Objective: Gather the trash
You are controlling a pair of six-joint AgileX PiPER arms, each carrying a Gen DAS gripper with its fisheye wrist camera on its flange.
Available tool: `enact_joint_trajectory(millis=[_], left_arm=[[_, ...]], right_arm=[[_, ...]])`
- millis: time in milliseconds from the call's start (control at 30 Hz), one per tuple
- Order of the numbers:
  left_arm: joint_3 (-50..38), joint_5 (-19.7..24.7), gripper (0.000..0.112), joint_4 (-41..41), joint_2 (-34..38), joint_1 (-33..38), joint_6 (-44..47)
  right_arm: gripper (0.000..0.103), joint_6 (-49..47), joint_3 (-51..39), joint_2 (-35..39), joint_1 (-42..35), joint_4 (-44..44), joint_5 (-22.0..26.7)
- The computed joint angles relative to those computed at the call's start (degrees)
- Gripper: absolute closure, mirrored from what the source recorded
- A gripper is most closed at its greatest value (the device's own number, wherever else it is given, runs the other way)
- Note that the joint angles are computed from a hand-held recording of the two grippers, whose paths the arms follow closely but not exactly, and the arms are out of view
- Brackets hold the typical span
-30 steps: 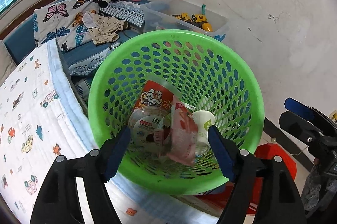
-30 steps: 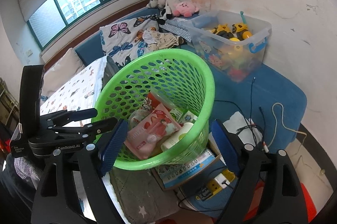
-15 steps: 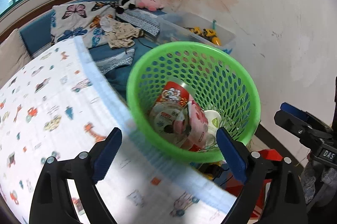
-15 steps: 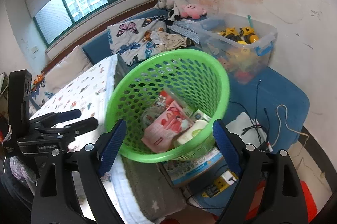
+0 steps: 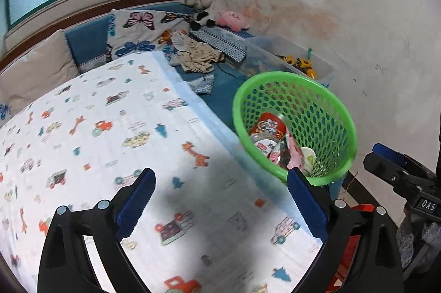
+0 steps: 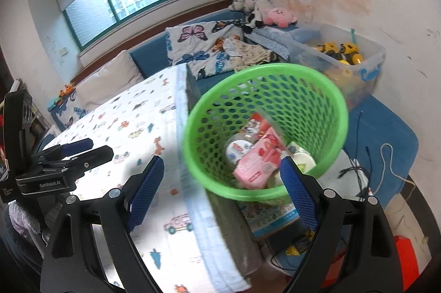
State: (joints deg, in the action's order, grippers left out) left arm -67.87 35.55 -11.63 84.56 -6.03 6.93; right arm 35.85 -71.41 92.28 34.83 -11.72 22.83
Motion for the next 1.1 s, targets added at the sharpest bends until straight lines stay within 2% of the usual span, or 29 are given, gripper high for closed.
enact_joint_trajectory(millis=[233,667,800,867,1100], left_arm=[[4.8,0.4,0.019,-0.1,-5.5,4.5,0.1],[14.5,1.3,0.019,-6.0,-16.4,17.2,7.7],[16.4,1.4,0.019,-5.1,-18.6,18.6,8.0],[17.4,2.1,0.019,-7.1,-19.9,20.2,10.1],[20.3,2.7,0.018,-5.8,-24.1,21.5,8.6]], right_arm=[[0.017,5.1,-2.4,1.4,4.8,-6.1,1.7],[0.017,12.6,-4.5,3.4,11.4,-13.9,4.5],[0.017,15.3,-4.9,3.8,13.5,-17.0,5.3],[0.017,15.8,-4.9,3.7,14.0,-17.7,5.6],[0.017,17.8,-4.6,3.2,16.6,-20.5,6.8]])
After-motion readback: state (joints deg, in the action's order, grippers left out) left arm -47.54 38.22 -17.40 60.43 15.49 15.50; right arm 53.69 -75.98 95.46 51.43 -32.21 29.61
